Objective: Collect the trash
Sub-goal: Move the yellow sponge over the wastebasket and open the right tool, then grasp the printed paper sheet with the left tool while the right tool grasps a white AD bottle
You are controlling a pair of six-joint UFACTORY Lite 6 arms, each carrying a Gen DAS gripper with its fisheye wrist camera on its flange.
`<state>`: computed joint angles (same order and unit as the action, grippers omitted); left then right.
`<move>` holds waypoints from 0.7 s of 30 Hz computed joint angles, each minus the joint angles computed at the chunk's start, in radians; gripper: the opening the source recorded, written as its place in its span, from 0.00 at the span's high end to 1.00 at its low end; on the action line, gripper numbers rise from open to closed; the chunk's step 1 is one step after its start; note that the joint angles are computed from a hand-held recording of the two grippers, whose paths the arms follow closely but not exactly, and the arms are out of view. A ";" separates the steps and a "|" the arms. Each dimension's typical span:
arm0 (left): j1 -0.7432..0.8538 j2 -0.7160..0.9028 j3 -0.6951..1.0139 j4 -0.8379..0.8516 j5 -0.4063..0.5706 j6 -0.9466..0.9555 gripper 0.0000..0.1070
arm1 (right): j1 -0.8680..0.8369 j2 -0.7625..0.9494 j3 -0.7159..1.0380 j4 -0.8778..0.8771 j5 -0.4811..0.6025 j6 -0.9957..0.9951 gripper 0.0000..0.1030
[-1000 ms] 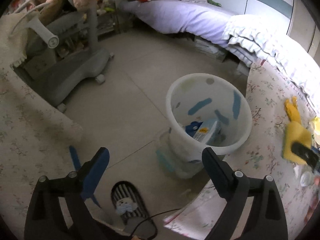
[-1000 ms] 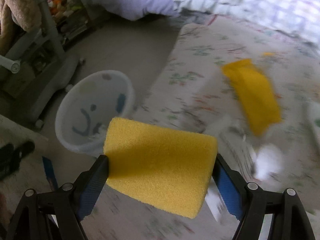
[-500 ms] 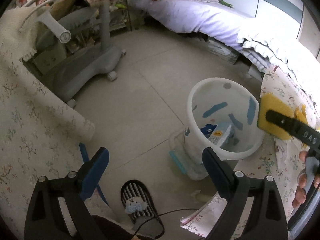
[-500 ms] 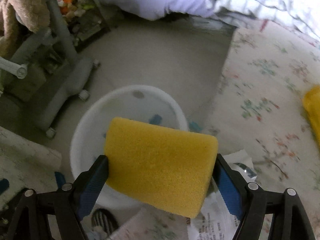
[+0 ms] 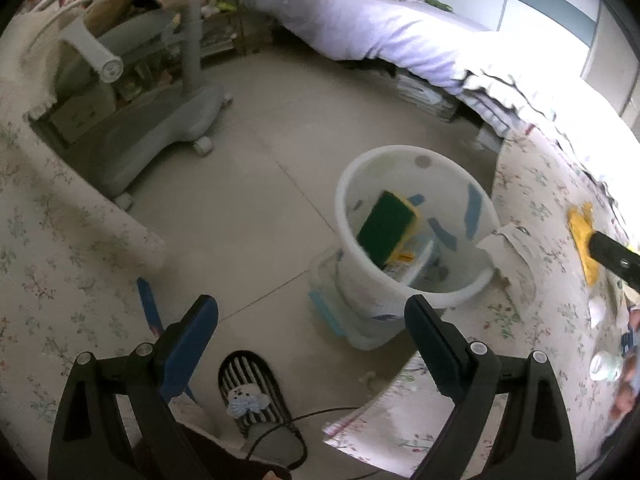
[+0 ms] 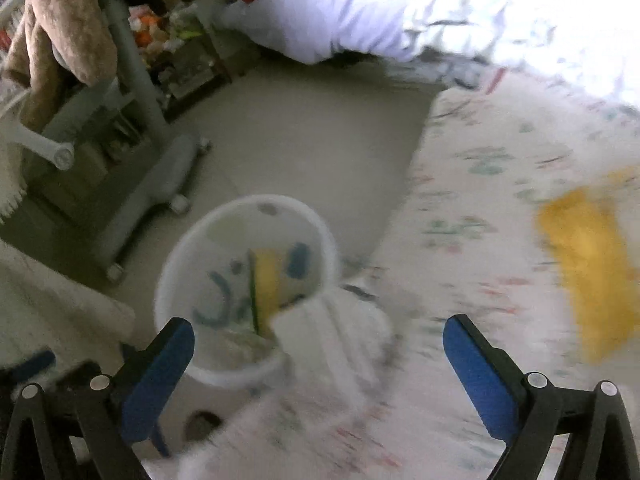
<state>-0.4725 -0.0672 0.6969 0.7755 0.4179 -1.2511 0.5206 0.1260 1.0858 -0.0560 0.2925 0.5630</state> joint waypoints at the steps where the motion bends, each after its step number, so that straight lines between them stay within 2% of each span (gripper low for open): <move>1: -0.020 0.006 0.006 -0.004 -0.003 0.001 0.10 | -0.011 -0.055 -0.035 -0.033 0.028 0.012 0.01; 9: -0.159 0.102 0.079 -0.002 -0.014 -0.048 0.10 | -0.170 -0.495 -0.362 -0.032 0.203 -0.105 0.01; 15: -0.246 0.177 0.154 -0.043 -0.014 -0.071 0.11 | -0.394 -0.789 -0.574 0.153 0.308 -0.387 0.01; 21: -0.306 0.223 0.175 -0.041 -0.041 -0.119 0.11 | -0.591 -0.901 -0.685 0.346 0.384 -0.698 0.01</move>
